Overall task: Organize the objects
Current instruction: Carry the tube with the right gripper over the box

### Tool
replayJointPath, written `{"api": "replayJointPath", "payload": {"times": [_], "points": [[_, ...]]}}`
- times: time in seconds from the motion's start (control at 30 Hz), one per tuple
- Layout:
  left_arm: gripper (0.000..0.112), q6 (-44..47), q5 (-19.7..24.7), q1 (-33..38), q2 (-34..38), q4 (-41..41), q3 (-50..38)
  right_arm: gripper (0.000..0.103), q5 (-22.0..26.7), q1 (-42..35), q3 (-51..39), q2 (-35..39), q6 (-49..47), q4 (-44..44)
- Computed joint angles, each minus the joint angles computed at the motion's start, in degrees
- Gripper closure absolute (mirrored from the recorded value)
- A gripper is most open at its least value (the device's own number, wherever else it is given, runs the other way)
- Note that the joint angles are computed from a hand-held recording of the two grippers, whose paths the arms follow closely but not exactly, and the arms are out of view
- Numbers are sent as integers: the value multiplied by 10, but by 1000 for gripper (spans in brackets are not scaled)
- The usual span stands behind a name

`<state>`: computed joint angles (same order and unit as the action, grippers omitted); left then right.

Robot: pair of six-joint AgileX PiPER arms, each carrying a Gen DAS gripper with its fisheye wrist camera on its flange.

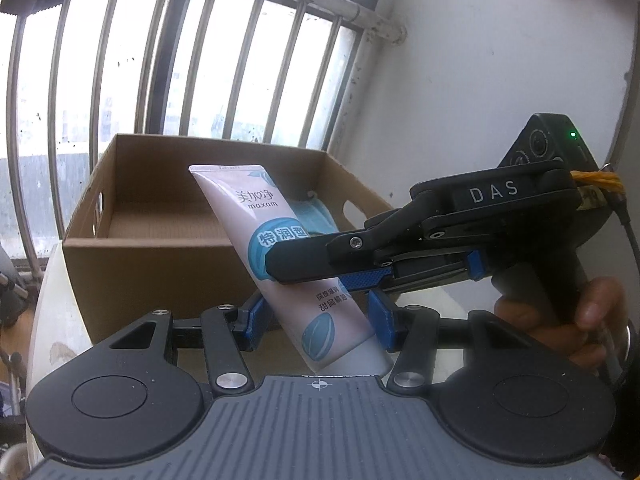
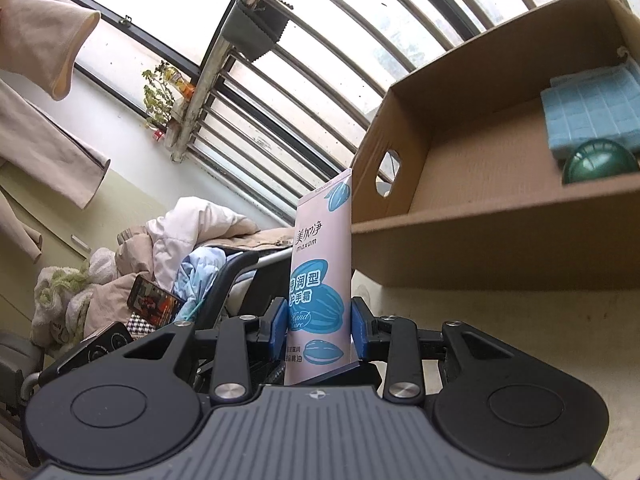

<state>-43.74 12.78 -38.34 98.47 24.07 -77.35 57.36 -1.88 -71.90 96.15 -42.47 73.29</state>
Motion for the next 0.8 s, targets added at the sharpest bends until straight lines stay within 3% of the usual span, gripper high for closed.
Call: {"api": "replayJointPath", "payload": {"times": [0.43,0.67,0.8], "points": [[60,255,20,43,45,-236,-75,66,-1,0,-82,38,54,-29],[60,338,75,63,68,-316,-138,66,6,2,-141,65,98,-52],[60,346,115,70,86,-321,-184,66,17,2,-186,84,133,-71]]}}
